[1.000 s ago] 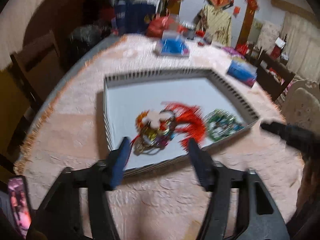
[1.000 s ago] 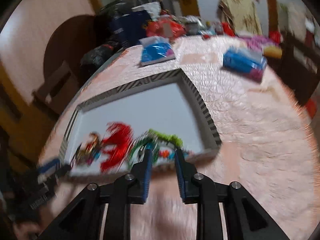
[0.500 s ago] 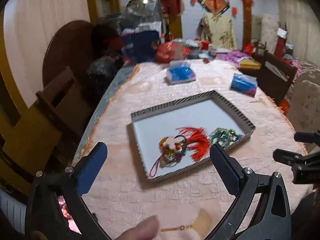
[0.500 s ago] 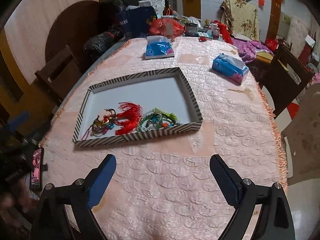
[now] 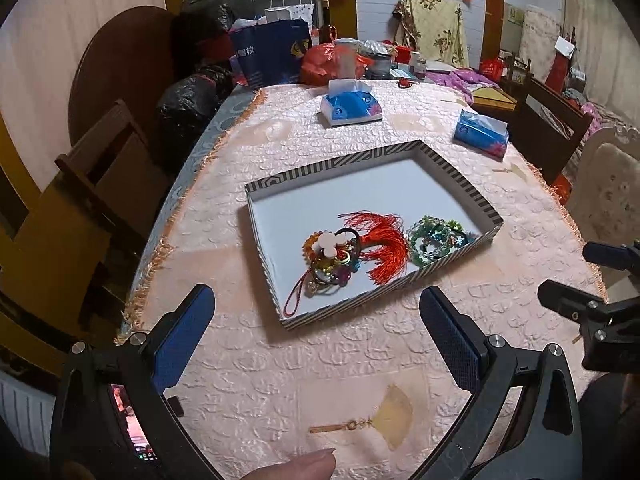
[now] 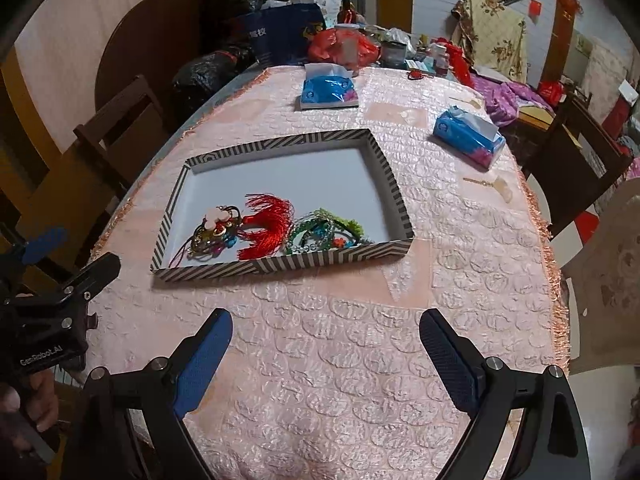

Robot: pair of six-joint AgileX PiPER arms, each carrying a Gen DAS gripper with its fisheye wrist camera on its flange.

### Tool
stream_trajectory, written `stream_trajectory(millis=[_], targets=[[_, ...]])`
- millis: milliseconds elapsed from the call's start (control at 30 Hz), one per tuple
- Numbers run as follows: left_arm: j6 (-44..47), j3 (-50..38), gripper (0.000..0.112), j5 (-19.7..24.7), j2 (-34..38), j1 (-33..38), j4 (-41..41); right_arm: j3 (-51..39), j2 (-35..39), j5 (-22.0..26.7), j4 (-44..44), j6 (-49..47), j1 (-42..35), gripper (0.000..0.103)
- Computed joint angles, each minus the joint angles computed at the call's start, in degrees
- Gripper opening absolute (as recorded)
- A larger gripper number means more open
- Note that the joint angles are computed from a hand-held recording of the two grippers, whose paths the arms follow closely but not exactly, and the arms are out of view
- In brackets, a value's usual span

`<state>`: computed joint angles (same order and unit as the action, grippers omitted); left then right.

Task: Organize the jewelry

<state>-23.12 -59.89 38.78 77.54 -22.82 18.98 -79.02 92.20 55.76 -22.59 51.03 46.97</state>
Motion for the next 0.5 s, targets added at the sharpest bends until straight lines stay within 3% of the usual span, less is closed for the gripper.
stream_trajectory(millis=[500], targets=[[0.7, -0.1, 0.103, -0.6, 1.7, -0.2, -1.7, -0.8, 1.4, 0.0, 0.5, -0.2, 0.4, 0.093]])
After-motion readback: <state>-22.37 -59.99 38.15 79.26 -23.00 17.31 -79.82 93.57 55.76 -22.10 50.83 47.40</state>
